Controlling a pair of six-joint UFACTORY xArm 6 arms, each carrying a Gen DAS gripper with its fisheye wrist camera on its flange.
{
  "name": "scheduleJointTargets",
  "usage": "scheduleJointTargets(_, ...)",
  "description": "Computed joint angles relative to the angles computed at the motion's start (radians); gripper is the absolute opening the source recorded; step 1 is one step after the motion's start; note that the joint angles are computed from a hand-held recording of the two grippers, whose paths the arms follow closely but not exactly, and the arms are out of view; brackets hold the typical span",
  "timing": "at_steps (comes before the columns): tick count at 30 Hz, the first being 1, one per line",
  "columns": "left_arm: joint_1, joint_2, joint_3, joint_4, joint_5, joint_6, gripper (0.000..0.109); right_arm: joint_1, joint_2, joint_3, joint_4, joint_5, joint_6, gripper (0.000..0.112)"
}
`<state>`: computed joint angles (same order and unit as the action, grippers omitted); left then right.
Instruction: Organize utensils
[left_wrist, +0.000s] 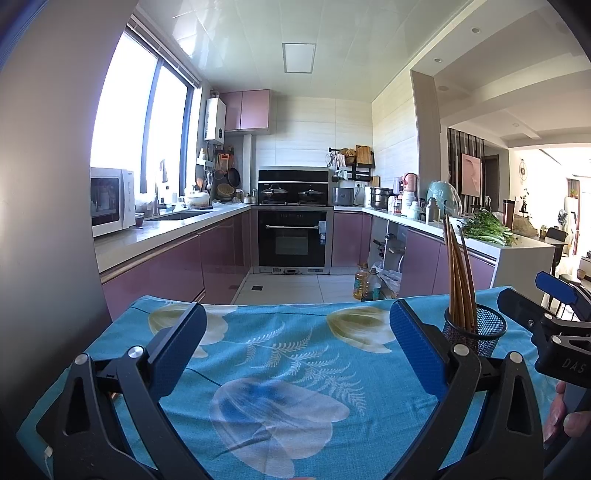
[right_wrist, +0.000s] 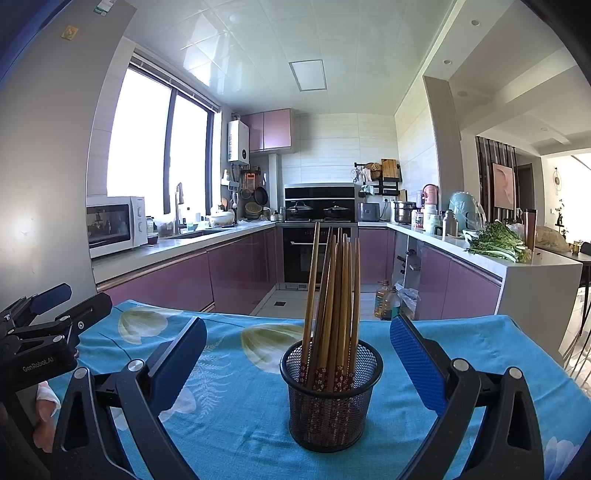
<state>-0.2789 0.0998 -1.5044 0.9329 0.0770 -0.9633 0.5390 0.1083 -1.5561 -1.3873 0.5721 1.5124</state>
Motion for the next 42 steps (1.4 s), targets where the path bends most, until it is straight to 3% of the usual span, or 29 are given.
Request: scheduleJointTargets(42, -0.007, 0.002, -0.003, -0.014, 0.001, 0.013, 0.098, -0.009, -0.008, 0.014, -0.004, -0.011, 0.021, 0.096)
